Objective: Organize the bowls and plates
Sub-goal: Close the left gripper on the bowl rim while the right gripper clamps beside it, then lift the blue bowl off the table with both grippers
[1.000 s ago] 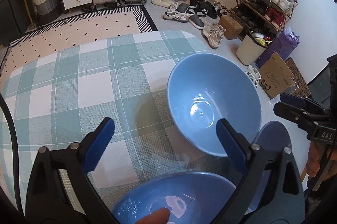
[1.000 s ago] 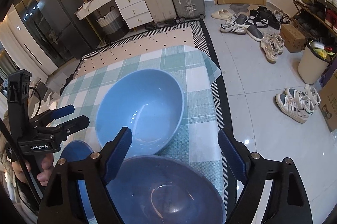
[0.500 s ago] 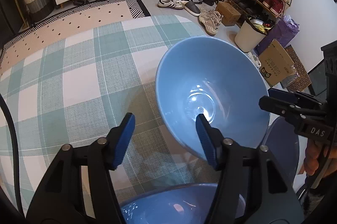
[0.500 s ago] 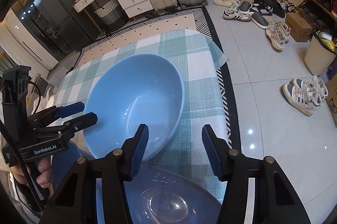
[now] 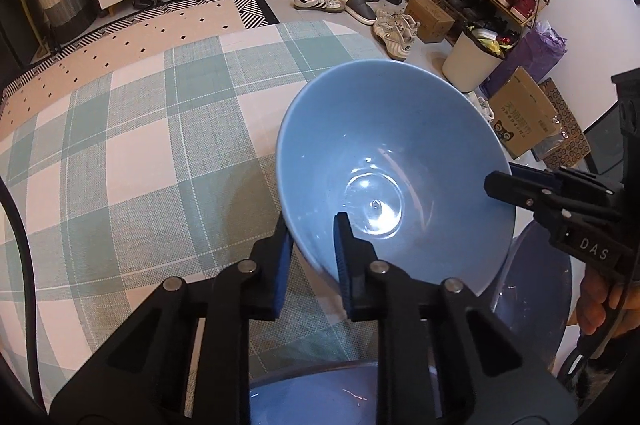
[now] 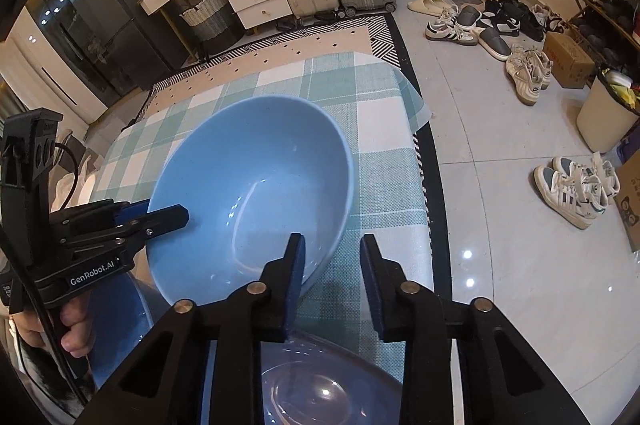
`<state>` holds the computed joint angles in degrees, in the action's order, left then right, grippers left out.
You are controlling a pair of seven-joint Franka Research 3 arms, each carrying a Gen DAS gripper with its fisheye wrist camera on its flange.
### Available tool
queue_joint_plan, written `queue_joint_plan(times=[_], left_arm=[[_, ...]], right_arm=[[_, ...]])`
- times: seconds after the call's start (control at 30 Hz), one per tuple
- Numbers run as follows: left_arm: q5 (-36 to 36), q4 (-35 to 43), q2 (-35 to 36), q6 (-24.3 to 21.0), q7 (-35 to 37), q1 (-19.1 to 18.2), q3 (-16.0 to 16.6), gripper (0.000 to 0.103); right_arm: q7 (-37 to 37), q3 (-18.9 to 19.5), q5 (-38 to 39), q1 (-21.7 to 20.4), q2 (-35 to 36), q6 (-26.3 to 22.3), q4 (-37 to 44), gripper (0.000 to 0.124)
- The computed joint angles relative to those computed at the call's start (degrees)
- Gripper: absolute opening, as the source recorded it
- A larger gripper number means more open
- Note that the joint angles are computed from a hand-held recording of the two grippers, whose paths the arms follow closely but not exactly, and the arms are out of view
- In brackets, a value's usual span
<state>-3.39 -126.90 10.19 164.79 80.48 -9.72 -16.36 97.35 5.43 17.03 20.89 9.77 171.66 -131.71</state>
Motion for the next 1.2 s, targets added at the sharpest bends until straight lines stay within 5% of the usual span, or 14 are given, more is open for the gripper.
queue_joint_plan(times=[0.73, 1.2], left_arm=[[1.2, -1.1, -1.7, 2.0, -1.4, -0.5, 0.6, 0.017], [0.3, -5.7, -8.8, 3.5, -1.9, -1.7, 1.8, 0.017]], right_arm=[[7.1, -2.5, -7.6, 2.5, -1.6, 5.2, -2.2, 0.016], [15.2, -5.4, -16.2, 5.5, -5.4, 7.7, -4.5, 0.016]])
